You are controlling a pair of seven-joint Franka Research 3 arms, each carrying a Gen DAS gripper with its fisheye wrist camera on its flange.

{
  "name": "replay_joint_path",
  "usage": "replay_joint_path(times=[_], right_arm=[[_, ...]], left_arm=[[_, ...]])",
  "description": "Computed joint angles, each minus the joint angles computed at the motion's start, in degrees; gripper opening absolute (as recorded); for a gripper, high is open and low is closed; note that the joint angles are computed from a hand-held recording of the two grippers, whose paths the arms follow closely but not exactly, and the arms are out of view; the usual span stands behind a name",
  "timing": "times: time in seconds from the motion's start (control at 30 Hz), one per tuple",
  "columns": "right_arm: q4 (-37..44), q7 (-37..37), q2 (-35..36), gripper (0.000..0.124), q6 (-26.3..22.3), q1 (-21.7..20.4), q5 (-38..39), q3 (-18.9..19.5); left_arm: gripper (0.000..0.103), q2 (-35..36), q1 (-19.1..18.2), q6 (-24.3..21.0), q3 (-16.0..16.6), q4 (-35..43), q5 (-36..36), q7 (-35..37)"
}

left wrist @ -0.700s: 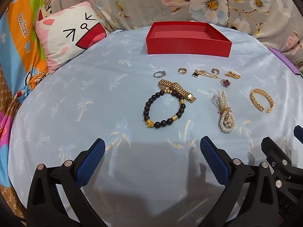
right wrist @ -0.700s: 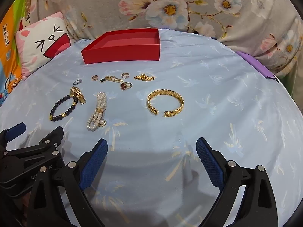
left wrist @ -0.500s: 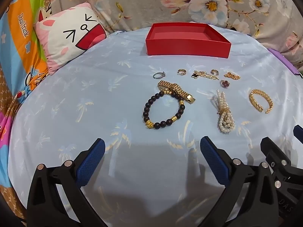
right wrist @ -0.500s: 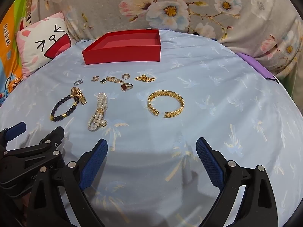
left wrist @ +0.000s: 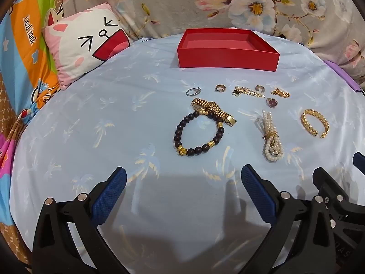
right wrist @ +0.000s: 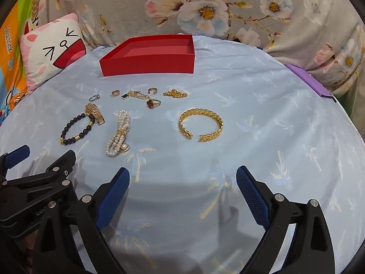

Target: Organize jewelry

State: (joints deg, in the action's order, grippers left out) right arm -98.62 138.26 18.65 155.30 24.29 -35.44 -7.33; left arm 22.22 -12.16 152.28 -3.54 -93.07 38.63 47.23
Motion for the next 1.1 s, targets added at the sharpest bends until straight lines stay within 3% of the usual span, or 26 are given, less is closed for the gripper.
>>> replay_joint_path(times=[1.1], right_arm=[[-0.07,-0.71,0.09,0.093,-0.28,-0.15,0.95,0.08]], left_arm=[[0.098,-0.22,-0.03,0.34,0.06,-0.45,0.26,-0.27]])
